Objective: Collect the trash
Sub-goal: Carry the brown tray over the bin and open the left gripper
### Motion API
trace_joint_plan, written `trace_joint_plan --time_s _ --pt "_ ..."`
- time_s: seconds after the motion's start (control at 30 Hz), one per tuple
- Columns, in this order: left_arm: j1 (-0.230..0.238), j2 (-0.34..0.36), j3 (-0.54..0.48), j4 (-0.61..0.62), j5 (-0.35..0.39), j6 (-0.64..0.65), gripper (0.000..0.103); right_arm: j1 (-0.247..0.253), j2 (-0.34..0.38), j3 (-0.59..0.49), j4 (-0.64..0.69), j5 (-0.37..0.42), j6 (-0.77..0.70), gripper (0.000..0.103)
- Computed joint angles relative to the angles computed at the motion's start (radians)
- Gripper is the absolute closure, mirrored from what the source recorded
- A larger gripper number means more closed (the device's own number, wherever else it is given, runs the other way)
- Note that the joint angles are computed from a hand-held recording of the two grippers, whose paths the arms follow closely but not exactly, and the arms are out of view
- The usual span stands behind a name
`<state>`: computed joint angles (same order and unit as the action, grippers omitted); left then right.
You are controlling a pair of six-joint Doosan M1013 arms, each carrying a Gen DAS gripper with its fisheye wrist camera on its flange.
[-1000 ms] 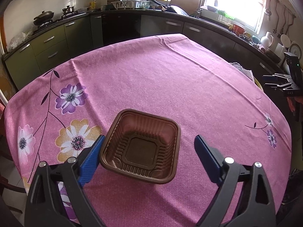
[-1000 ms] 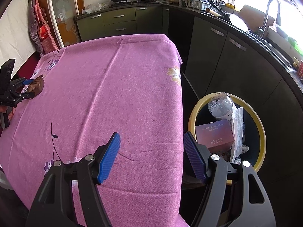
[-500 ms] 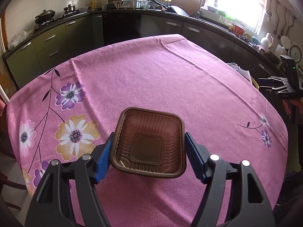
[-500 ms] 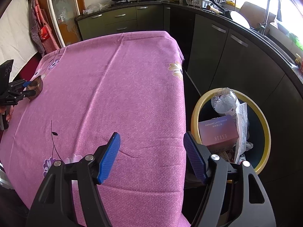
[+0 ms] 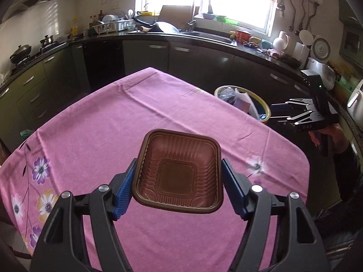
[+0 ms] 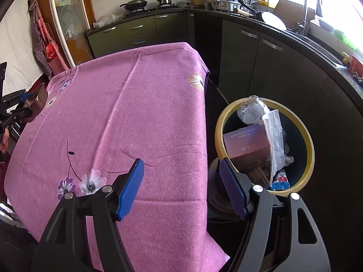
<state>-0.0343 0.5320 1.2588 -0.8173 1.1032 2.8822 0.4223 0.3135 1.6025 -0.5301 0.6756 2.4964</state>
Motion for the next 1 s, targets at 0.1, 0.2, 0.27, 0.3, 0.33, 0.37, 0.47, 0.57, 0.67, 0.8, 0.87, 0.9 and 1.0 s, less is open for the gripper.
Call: trace_joint_plan --time_s 0.1,0.2,0.27,0.3,0.33,0.37,0.47,0.57,0.67,0.8,0.87,0.9,1.0 --pt "-0.037 -0.005 -0.009 -0.012 0.043 0.008 0.035 0.004 -0.043 0.047 -0.06 0.004 0.09 0.034" --pt "-0.078 0.0 -0.025 -0.024 0.082 0.003 0.035 0.008 -0.086 0.092 -0.127 0.02 0.186 0.034" --pt "-0.111 0.008 -0.041 -0.028 0.112 -0.002 0.035 0.005 -0.116 0.125 -0.16 0.024 0.239 0.034" --pt "-0.128 0.011 -0.048 -0.024 0.118 -0.007 0.035 0.002 -0.131 0.143 -0.176 0.022 0.265 0.034" --pt "-0.145 0.016 -0.056 -0.021 0.126 -0.009 0.035 -0.001 -0.145 0.161 -0.191 0.021 0.292 0.034" --pt "-0.166 0.022 -0.064 -0.018 0.133 -0.01 0.035 -0.004 -0.158 0.178 -0.204 0.019 0.316 0.034" --pt "-0.227 0.05 -0.105 0.01 0.158 -0.047 0.035 -0.017 -0.197 0.23 -0.241 0.001 0.391 0.034" --pt "-0.291 0.085 -0.15 0.038 0.168 -0.097 0.035 -0.029 -0.231 0.277 -0.266 -0.019 0.451 0.034" --pt "-0.351 0.117 -0.181 0.057 0.156 -0.135 0.035 -0.039 -0.257 0.312 -0.27 -0.03 0.484 0.034" --pt "-0.419 0.151 -0.206 0.123 0.099 -0.183 0.035 -0.049 -0.282 0.352 -0.276 -0.041 0.528 0.034" --pt "-0.446 0.167 -0.219 0.167 0.08 -0.22 0.035 -0.052 -0.29 0.366 -0.274 -0.046 0.547 0.034" --pt "-0.459 0.172 -0.222 0.188 0.065 -0.24 0.035 -0.053 -0.29 0.369 -0.273 -0.048 0.552 0.034" --pt "-0.488 0.184 -0.225 0.239 0.022 -0.277 0.035 -0.056 -0.291 0.378 -0.272 -0.058 0.567 0.034"
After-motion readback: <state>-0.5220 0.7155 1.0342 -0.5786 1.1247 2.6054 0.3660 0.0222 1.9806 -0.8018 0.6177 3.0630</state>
